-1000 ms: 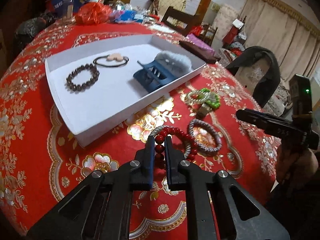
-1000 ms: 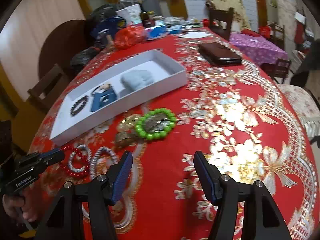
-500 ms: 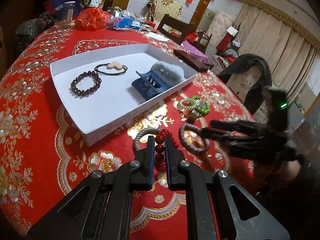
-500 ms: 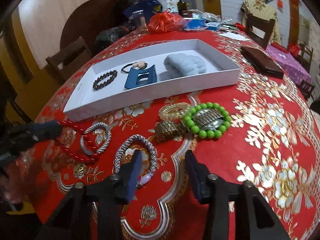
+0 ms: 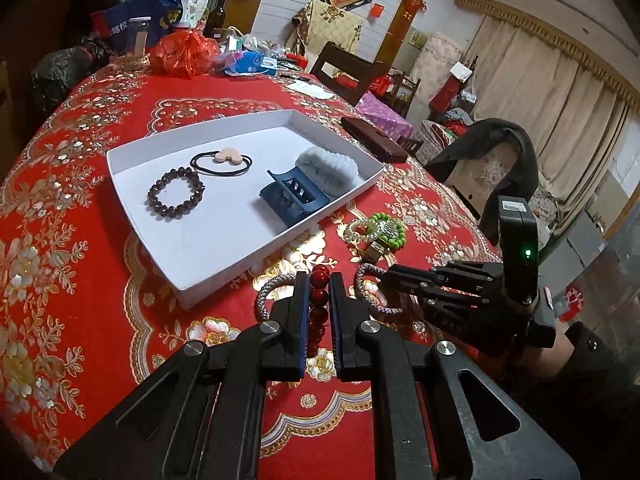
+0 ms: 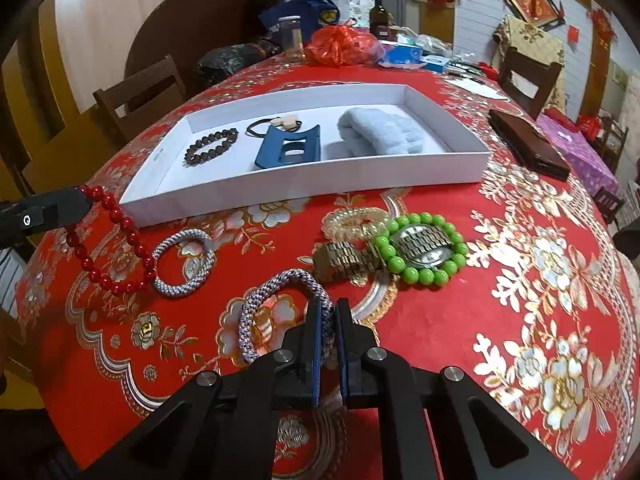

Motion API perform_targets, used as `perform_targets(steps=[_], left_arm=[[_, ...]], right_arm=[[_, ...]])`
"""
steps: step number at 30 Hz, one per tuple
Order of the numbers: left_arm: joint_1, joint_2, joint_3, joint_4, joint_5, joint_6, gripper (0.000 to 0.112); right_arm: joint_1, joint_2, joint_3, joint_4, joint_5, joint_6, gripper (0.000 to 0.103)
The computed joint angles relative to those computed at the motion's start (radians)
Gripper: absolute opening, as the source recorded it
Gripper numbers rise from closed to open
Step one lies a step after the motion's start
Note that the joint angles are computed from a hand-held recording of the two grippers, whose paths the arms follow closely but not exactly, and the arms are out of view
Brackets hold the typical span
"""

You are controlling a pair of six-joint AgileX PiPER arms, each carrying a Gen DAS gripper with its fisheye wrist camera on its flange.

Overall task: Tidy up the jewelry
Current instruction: 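Grasp the braided grey rope bracelet with the right tool while the left tool holds the red bracelet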

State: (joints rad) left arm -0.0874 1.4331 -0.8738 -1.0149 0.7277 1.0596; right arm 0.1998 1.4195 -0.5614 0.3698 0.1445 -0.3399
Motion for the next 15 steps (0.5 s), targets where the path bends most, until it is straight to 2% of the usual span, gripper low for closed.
perform_targets(steps=[2,6,10,15], left_arm=[[0.0,-0.005,-0.001,0.009,-0.001,-0.01,0.008],[-0.004,-0.019,0.001,0.032,-0.013,-0.031,0.008],[-0.01,-0.029,-0.003,0.049,-0.02,-0.046,0.008],[-0.025,-0.041,-0.008,0.064,-0.028,-0.061,0.008]], right_arm=[[-0.007,-0.032,0.011,-0.048,0.012,0.063,0.006],[-0.075,-0.105,0.036,0.214,0.04,-0.167,0.006],[-0.132,-0.163,0.052,0.316,0.067,-0.237,0.006],[-0.138,-0.183,0.054,0.203,0.083,-0.106,0.006]])
